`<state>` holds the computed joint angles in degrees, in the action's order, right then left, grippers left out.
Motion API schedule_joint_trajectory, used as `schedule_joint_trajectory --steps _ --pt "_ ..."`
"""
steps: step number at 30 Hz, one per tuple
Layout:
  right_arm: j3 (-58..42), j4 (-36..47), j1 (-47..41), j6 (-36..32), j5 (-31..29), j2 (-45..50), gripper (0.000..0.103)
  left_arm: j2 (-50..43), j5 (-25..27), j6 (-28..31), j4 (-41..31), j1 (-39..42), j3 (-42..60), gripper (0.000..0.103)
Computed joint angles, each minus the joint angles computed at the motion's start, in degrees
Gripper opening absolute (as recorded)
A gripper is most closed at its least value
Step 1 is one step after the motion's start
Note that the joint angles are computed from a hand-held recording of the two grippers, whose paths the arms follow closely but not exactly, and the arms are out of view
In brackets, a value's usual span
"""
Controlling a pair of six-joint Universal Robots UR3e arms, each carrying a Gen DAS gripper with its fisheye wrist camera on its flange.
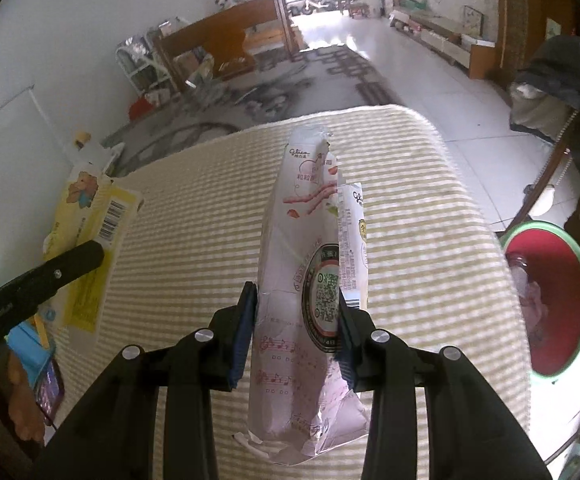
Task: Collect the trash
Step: 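Carry the yellow packet and white packet over the red bin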
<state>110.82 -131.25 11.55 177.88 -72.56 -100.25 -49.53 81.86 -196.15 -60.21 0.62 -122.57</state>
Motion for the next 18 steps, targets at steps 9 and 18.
schedule_joint_trajectory --steps 9,18 --pt "3.22 1.69 -5.76 -1.44 1.99 -5.38 0.035 -7.43 3.92 -4.59 5.47 -9.15 3.55 0.041" --pt "6.00 7.26 -12.37 -6.83 4.97 -11.89 0.036 -14.19 7.94 -9.59 9.25 -16.74 6.86 0.041"
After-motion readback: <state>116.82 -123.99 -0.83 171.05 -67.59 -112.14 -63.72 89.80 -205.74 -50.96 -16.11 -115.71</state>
